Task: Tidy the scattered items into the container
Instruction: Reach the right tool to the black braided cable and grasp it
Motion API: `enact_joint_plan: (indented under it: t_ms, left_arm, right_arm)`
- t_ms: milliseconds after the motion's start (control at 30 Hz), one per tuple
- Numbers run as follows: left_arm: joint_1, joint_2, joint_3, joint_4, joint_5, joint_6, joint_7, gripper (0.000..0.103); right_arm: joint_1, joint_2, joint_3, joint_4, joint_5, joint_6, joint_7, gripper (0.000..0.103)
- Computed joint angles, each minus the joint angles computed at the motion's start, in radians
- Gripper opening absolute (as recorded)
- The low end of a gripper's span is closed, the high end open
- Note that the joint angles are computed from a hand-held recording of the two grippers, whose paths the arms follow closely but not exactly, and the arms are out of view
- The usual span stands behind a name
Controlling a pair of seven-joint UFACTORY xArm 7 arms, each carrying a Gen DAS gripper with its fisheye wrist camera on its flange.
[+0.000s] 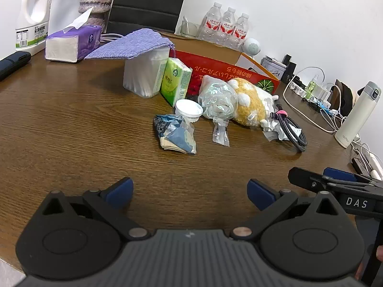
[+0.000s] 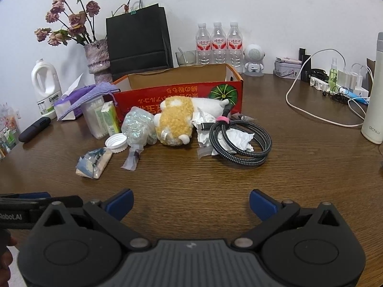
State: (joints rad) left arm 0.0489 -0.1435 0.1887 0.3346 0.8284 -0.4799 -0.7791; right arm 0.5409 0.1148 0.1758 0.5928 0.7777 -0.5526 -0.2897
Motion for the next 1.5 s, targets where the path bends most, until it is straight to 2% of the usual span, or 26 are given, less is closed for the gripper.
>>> enact_joint_plan:
  t_ms: [400, 433, 533, 633, 867, 1033, 1100, 1233, 1267, 1333, 1400, 1433, 1500]
  left_arm:
    - [-0.002, 0.055, -0.051, 0.053, -0.138, 0.024, 0.099, 0.103]
    - [-0.002, 0.064, -0.051, 0.064, -0.131, 0.028, 0.091, 0.103]
    - [0.011, 0.103, -0.036, 0.137, 0.004, 0.048, -0.036, 0.103]
    - [0.038, 0.126, -0.065, 0.175, 0.04, 0.066, -0.076, 0.103]
    - [0.037, 0.149, -0.139, 0.177, -0.205, 0.092, 0.14, 0.103]
    - [0.021, 0.164, -0.163, 0.184, -0.362, 0.101, 0.265, 0.099]
    - [0.006, 0.171, -0.172, 0.181, -0.461, 0.095, 0.352, 0.095]
    - [-0.018, 0.18, -0.183, 0.173, -0.599, 0.071, 0.475, 0.085]
    - [-0.025, 0.181, -0.185, 0.171, -0.631, 0.065, 0.502, 0.082]
    - [-0.025, 0.183, -0.186, 0.168, -0.648, 0.054, 0.516, 0.076]
    - [-0.03, 0.186, -0.187, 0.16, -0.68, 0.033, 0.547, 0.062]
    - [-0.033, 0.188, -0.188, 0.156, -0.696, 0.022, 0.563, 0.06]
    - [-0.029, 0.197, -0.187, 0.157, -0.689, 0.002, 0.572, 0.048]
  right_arm:
    - [-0.015, 0.049, -0.043, 0.054, 0.0, 0.013, -0.042, 0.103]
    - [-0.017, 0.056, -0.051, 0.066, 0.003, 0.017, -0.053, 0.103]
    - [-0.012, 0.082, -0.076, 0.108, 0.03, 0.023, -0.106, 0.103]
    - [-0.01, 0.107, -0.097, 0.151, 0.038, 0.025, -0.151, 0.103]
    - [-0.009, 0.162, -0.133, 0.22, -0.007, 0.049, -0.202, 0.103]
    - [-0.055, 0.183, -0.156, 0.268, -0.091, 0.138, -0.135, 0.103]
    - [-0.091, 0.195, -0.153, 0.283, -0.154, 0.173, -0.071, 0.103]
    - [-0.271, 0.216, -0.045, 0.311, -0.364, 0.247, 0.099, 0.103]
    - [-0.285, 0.224, -0.04, 0.322, -0.386, 0.261, 0.12, 0.103]
    - [-0.248, 0.237, -0.081, 0.332, -0.395, 0.254, 0.133, 0.103]
    - [-0.255, 0.24, -0.078, 0.325, -0.434, 0.241, 0.161, 0.102]
    - [-0.259, 0.239, -0.075, 0.317, -0.457, 0.23, 0.174, 0.098]
    - [-0.216, 0.233, -0.118, 0.304, -0.464, 0.215, 0.18, 0.092]
